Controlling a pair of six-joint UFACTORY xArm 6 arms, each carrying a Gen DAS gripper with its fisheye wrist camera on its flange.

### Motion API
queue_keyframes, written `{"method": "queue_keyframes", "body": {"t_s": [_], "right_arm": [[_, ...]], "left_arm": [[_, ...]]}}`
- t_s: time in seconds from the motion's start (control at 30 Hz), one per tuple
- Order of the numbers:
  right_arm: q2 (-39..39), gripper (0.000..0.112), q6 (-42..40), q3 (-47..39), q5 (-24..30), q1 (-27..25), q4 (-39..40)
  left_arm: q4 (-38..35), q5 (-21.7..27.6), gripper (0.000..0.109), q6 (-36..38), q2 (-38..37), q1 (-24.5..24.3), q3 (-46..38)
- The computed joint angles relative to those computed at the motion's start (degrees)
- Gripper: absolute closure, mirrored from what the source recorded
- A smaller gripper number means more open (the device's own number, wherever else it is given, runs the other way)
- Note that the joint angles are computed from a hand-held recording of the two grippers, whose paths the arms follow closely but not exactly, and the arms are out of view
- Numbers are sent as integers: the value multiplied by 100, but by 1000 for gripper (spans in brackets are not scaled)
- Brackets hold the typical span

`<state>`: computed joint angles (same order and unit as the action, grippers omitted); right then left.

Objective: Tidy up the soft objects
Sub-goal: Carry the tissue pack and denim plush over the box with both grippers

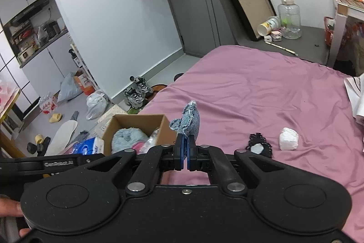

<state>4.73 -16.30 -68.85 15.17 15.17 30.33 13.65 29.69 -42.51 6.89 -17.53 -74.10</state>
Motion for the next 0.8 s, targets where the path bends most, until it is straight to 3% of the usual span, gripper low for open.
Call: {"method": "queue_keyframes", "body": {"t_s": [0.3, 0.8], "right_arm": [[57, 110, 460, -111, -29, 272, -626], [488, 110, 1560, -630, 385, 595, -1974]], "left_arm": [[-644, -248, 37, 518, 47, 303, 236], [-1986, -429, 37, 1809, 339, 570, 180]]}}
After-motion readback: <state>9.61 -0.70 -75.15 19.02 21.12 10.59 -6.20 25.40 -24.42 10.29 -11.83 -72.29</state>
